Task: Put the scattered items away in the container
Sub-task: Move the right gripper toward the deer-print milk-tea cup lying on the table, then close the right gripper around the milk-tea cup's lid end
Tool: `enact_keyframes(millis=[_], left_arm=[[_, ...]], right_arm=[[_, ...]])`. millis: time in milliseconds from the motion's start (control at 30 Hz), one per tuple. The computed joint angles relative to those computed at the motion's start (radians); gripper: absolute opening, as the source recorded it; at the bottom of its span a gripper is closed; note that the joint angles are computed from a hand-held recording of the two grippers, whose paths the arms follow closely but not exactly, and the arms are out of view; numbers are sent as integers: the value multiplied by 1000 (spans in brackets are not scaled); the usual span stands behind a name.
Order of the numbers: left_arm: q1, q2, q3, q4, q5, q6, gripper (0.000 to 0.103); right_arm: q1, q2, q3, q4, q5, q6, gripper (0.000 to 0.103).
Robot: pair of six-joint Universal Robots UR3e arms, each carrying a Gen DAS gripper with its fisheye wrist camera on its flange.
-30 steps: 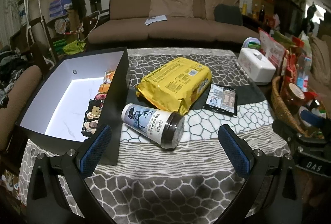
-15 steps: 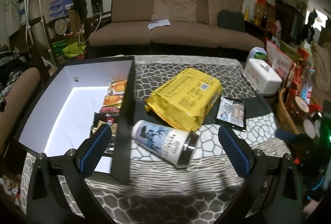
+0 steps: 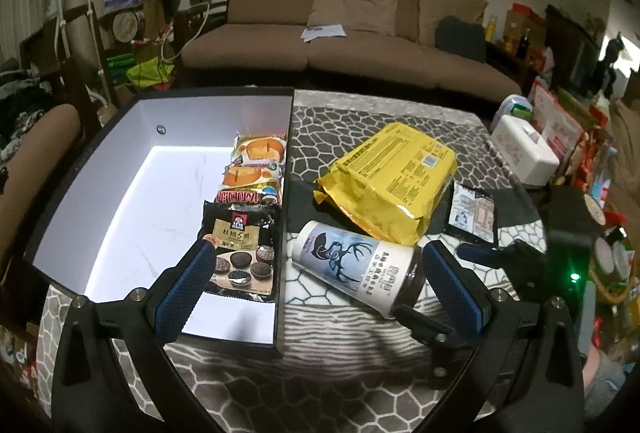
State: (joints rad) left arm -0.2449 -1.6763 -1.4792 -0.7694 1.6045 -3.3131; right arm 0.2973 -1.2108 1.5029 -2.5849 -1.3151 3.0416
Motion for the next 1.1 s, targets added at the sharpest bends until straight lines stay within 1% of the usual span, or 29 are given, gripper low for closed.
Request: enact_keyframes(millis=[133, 233, 333, 500, 600, 733, 767, 800, 967, 1100], left_arm=[[22, -5, -5, 6, -18, 21, 103], [45, 1, -13, 12, -51, 26, 103], [52, -7, -9, 12, -57, 32, 103], [58, -16, -11, 13, -66, 34, 103], [52, -24, -9, 16, -57, 36, 103], [48, -46, 6, 21, -60, 38, 103], [46, -63, 25, 17, -59, 43, 103], [39, -83, 54, 3, -48, 46, 103], [26, -141, 149, -31, -30, 36, 103], [13, -132, 146, -32, -22, 38, 103]], right_arm=[[9, 78, -67, 7, 8, 3, 103], [11, 126, -105, 17, 18, 2, 103], [15, 162, -136, 22, 19, -6, 103], [30, 213, -189, 12, -10, 15, 103], [17, 219, -187, 4, 5, 31, 102], [5, 217, -188, 9, 18, 44, 95], [-1, 212, -184, 11, 31, 46, 93], [-1, 207, -181, 14, 32, 48, 93], [10, 185, -165, 25, 7, 37, 91], [13, 143, -121, 26, -5, 36, 89]])
